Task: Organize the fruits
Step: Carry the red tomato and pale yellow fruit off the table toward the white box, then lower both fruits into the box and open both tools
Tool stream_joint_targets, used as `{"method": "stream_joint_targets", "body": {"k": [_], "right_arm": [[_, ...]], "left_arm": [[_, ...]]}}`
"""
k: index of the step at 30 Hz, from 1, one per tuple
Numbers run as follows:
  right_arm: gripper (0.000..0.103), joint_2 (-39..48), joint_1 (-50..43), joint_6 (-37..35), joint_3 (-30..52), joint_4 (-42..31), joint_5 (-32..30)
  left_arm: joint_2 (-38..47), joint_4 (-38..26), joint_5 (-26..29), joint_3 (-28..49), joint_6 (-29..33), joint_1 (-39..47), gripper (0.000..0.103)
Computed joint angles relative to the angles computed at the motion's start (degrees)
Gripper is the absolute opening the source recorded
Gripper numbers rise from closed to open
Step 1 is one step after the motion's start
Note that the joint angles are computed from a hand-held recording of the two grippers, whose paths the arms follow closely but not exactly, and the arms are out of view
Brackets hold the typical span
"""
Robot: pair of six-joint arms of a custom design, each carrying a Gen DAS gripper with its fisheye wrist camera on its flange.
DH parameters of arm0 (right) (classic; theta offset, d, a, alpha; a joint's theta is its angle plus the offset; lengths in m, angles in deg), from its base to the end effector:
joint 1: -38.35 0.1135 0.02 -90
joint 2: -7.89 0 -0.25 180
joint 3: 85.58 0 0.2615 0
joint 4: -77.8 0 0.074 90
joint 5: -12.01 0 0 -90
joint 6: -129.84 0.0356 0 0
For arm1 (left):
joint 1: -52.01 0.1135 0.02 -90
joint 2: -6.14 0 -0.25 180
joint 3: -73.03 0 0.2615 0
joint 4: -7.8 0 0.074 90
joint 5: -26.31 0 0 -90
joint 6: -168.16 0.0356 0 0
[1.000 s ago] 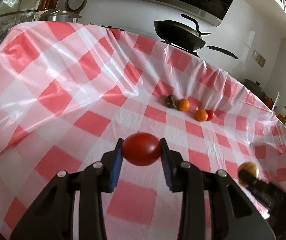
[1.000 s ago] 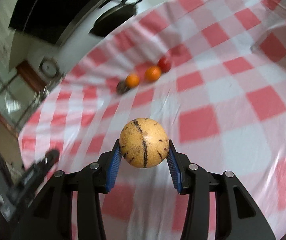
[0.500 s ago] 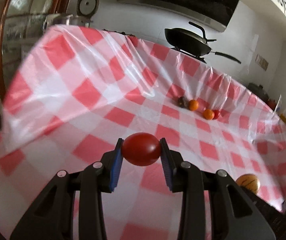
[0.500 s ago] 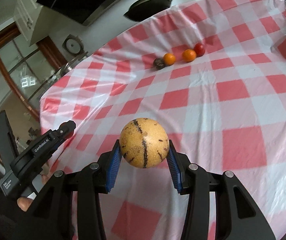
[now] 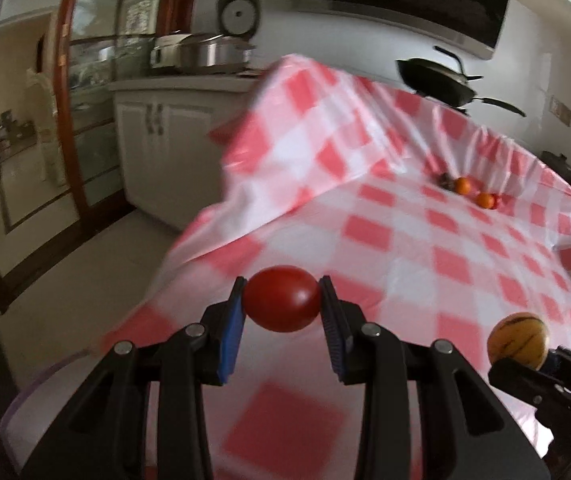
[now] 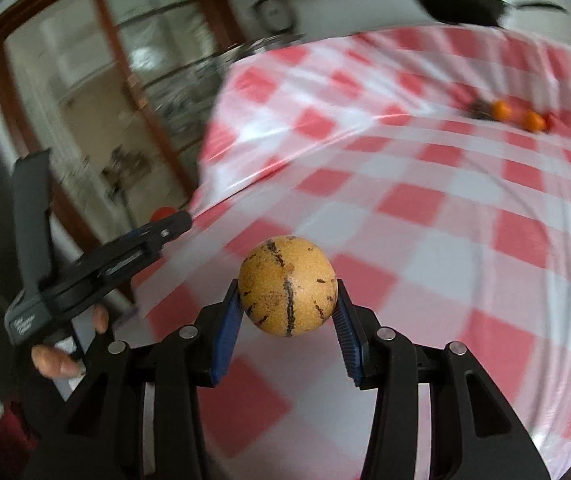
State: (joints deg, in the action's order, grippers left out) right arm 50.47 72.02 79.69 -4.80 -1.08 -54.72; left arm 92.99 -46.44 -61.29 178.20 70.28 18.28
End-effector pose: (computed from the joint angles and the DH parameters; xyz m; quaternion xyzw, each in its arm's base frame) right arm 0.1096 0.0561 0.3748 0.1320 0.8843 0.0977 0.4371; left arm 0.2846 -0.1918 0.3810 0.2085 0.8658 -0.1789 0.4183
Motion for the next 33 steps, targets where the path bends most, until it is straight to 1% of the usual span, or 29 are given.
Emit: {"method": "stream_joint_targets", "body": {"k": [3, 6, 10, 14, 21, 24, 28, 30, 33], "right_arm": [[0.044, 4.0, 7.1, 1.5, 0.8, 0.4, 3.0], [0.044, 6.9, 9.3, 1.5, 1.1, 1.2, 2.9], [0.044, 10.0, 11.8, 1.8, 1.9, 1.9, 2.6], [0.044, 14.1, 17.3, 0.0, 3.1, 2.6, 3.8], [0.045, 21.0, 23.2, -4.1, 4.6, 5.3, 3.8], [0.045, 22.9, 23.8, -6.1, 4.8, 6.5, 1.8], [0.045, 26.8, 25.9, -8.7, 6.0, 6.9, 1.4], [0.045, 29.1, 27.1, -10.4, 6.9, 7.2, 1.0], [0.045, 32.8, 27.6, -13.1, 7.8, 8.1, -0.9]], "left_arm": [[-2.5, 0.0, 2.3, -3.6, 0.4, 3.9, 0.036], [-4.7, 0.4, 4.6, -6.7, 0.9, 7.8, 0.036], [-5.7, 0.5, 7.5, -7.6, 1.5, 11.8, 0.036], [-7.4, 0.7, 10.7, -9.2, 3.0, 17.5, 0.036], [-8.2, 0.4, 12.8, -11.9, 6.0, 27.4, 0.036], [-6.8, -0.3, 13.7, -12.6, 6.4, 30.9, 0.036], [-6.5, 0.3, 13.4, -14.8, 7.6, 32.8, 0.036], [-6.4, 0.1, 12.6, -16.1, 9.3, 33.3, 0.036], [-6.7, -1.0, 13.0, -18.5, 11.8, 34.7, 0.036]]}}
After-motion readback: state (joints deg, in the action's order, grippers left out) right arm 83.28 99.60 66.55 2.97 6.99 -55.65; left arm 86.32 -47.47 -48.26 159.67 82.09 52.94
